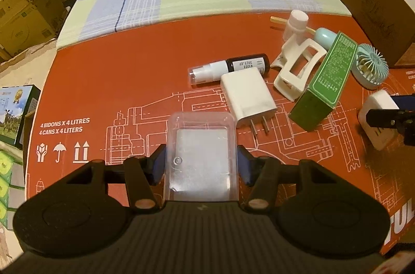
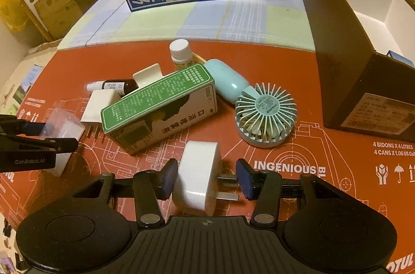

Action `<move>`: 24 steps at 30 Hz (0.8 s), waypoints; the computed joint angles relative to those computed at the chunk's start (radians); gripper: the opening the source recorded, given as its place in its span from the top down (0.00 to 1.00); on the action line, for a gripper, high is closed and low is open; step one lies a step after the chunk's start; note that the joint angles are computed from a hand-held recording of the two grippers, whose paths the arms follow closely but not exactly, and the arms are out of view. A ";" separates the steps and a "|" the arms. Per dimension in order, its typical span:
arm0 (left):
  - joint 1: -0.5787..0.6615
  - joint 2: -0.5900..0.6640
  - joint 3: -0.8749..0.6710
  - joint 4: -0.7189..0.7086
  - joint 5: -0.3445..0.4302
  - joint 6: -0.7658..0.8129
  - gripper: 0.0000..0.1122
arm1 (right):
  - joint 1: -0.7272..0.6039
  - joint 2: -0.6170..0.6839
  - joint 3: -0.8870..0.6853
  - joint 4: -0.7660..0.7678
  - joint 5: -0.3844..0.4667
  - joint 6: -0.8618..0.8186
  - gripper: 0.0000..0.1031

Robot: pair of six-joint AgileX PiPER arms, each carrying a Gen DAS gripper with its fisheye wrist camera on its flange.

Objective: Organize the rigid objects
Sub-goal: 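Grasp the clear plastic tray with the left tool while the right tool grasps the white plug, then carry the tray with the left tool while the right tool carries the plug into the cardboard box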

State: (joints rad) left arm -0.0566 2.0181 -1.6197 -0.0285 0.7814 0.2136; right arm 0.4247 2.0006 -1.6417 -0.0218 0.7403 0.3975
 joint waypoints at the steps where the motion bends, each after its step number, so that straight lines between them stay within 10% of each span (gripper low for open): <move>1: 0.000 -0.006 0.005 -0.001 -0.003 -0.002 0.54 | -0.003 -0.006 0.004 0.007 -0.001 -0.007 0.55; 24: -0.088 -0.197 0.012 -0.068 0.012 -0.045 0.54 | -0.096 -0.216 0.142 0.222 -0.036 -0.224 0.56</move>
